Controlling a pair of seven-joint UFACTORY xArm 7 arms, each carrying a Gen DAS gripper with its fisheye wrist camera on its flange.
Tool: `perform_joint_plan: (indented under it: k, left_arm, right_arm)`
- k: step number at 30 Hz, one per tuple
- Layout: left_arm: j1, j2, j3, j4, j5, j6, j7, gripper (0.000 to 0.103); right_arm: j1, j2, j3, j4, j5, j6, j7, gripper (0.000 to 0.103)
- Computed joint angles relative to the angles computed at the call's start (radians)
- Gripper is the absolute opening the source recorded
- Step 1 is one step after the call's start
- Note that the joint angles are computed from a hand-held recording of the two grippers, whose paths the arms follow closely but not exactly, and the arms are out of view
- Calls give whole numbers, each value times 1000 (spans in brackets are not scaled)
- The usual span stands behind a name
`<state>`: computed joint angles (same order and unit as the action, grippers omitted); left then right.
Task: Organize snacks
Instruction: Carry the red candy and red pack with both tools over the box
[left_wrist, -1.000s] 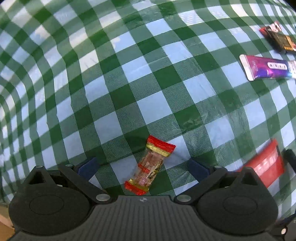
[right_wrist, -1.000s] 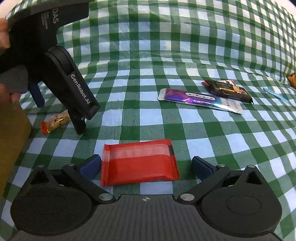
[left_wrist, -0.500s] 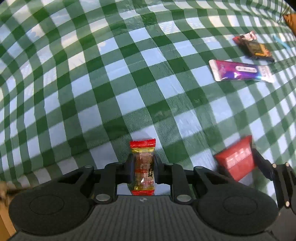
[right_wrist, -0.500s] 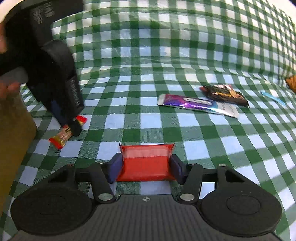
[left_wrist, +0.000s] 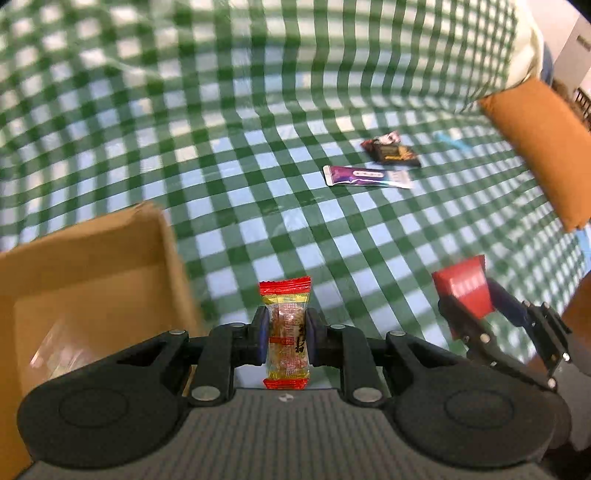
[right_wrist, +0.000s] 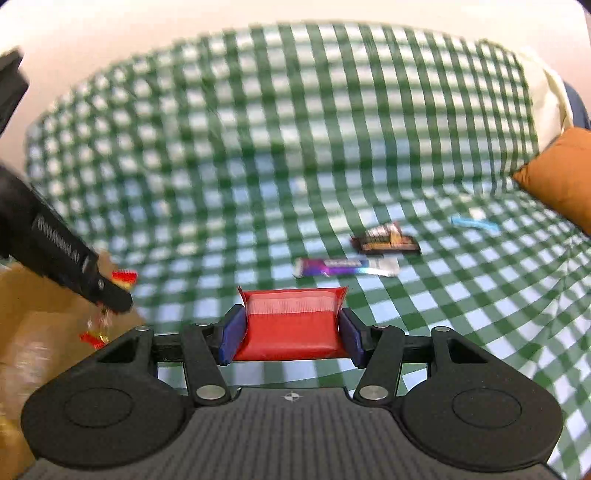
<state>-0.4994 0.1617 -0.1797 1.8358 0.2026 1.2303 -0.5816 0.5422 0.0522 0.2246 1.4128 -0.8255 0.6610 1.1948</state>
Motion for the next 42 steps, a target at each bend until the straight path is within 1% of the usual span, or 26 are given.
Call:
perform_joint_plan:
  k: [2,6,9,11,13,15,17,21,24,28,32,36,42]
  left_arm:
    - [-1,-130,-9,-110,-1,-2,-36,22]
    - [32,-345,-51,-262,-26,14,-89,22]
    - [61,-501,-89,-350,-32,54,-124,22]
    - [80,-595,-112,-399,-41,95,-142,22]
    - [99,-678,-128,-450,-56,113,-152,22]
    - [116,-773,-148,-501,-70,143,-170,22]
    - [135,-855,-164,-543,-85,176,-183,22]
    - [172,-1003,-195,-601,-115,265,-195,22]
    - [202,-1090,-216,-624,-134,313,-192,22]
    - [243,-1175,-241,-632,-170,353,-188,22]
    - [286,-1229,-259,-638,-212,355,-183,22]
    - [325,-1250,-272,-629,-232,346,-166,22]
    - [366,-1274,-279,-619,-242,347,-138,22]
  right_arm:
    - [9,-61,19,-22,25,8,-20,58]
    - [22,-133,83,-18,118,40,-89,58]
    - [45,-142,135,23,191,87,-116,58]
    - [67,-140,167,52,211,115,-115,58]
    - [94,-132,190,82,228,134,-125,58]
    - [129,-116,214,132,235,177,-145,58]
    - [167,-100,232,178,219,218,-172,58]
    - [258,-53,258,282,135,325,-184,58]
    - [329,-18,256,347,84,385,-193,58]
    - [421,16,244,412,30,448,-210,58]
    - [507,55,224,465,-24,492,-220,58]
    - [578,87,193,511,-61,525,-244,58]
    - [635,102,159,539,-84,546,-252,58]
